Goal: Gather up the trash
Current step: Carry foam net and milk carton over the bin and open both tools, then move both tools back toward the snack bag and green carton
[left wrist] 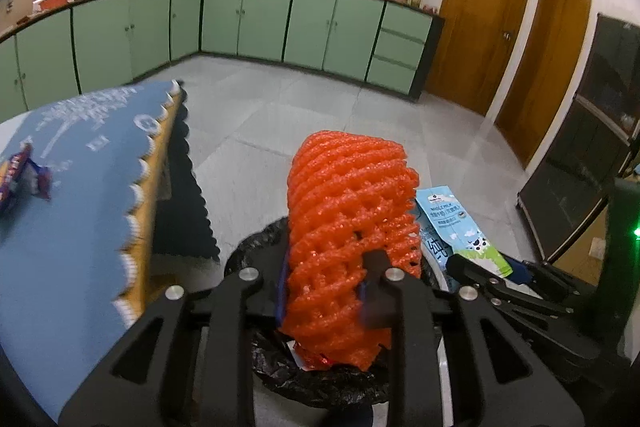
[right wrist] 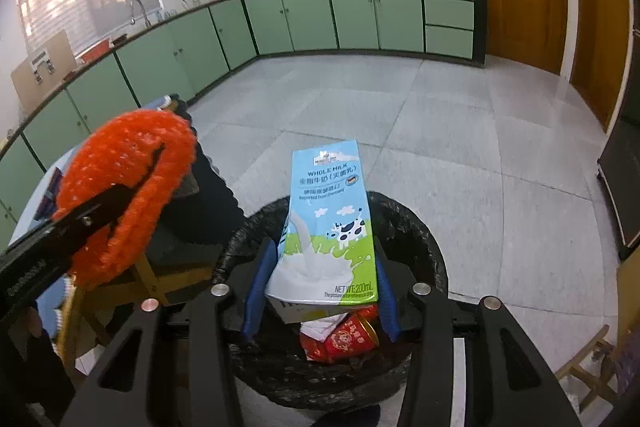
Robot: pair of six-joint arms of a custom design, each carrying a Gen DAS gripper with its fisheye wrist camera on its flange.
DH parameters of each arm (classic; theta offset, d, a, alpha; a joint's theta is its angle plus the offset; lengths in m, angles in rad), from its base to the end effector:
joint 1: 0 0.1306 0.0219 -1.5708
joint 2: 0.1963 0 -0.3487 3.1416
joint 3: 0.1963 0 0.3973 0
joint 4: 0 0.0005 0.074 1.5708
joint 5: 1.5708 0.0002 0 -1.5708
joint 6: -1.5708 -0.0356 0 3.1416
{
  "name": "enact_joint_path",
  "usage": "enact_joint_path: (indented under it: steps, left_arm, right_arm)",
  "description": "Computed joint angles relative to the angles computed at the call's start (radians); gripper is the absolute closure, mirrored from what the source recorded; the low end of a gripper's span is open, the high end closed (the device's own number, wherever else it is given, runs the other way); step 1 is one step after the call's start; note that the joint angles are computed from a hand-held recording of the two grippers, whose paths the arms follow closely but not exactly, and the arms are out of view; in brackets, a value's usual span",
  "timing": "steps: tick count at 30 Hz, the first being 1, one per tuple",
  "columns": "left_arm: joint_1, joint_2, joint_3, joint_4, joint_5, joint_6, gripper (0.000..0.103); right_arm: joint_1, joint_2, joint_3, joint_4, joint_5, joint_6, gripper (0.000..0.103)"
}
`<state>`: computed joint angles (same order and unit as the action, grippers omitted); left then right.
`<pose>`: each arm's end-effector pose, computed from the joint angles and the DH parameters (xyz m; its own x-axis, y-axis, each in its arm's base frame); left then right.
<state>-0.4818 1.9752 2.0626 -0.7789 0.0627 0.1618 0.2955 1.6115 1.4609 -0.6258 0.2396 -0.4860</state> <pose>0.6182 -0.3263 0.3829 -0.6391 0.1528 -0.7538 0.4076 0.8984 -0.1635 0.5516 0.1586 0.3337 -0.6492 0.2767 -0.7085 0.2062 0.9606 0.1862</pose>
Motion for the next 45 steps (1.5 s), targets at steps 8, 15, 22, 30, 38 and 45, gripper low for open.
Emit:
enact_joint_path:
  steps: [8, 15, 22, 30, 38, 45]
  left_arm:
    - [0.002, 0.081, 0.116, -0.056, -0.014, 0.008, 0.059]
    - [0.019, -0.051, -0.013, 0.035, -0.022, 0.019, 0.027]
    - [0.036, -0.020, 0.034, 0.010, 0.072, 0.053, 0.025]
    - [0.038, 0.025, 0.070, 0.020, 0.179, 0.053, 0.027]
    - [0.102, -0.100, -0.041, 0.117, 0.174, 0.076, 0.027]
    - [0.154, -0.227, -0.157, 0.159, 0.147, 0.073, 0.027]
  right_arm:
    - [-0.027, 0.000, -0.012, -0.010, 0.021, -0.009, 0.046]
    - [-0.005, -0.067, -0.038, 0.012, 0.070, 0.010, 0.035]
    - [0.050, -0.113, -0.021, 0.013, 0.139, 0.020, 0.034]
    - [0.044, -0.160, -0.051, 0.028, 0.157, 0.011, 0.034]
    - [0.050, -0.179, -0.094, 0.082, 0.141, -0.012, 0.033]
    - [0.078, -0.161, -0.082, 0.095, 0.129, -0.014, 0.033]
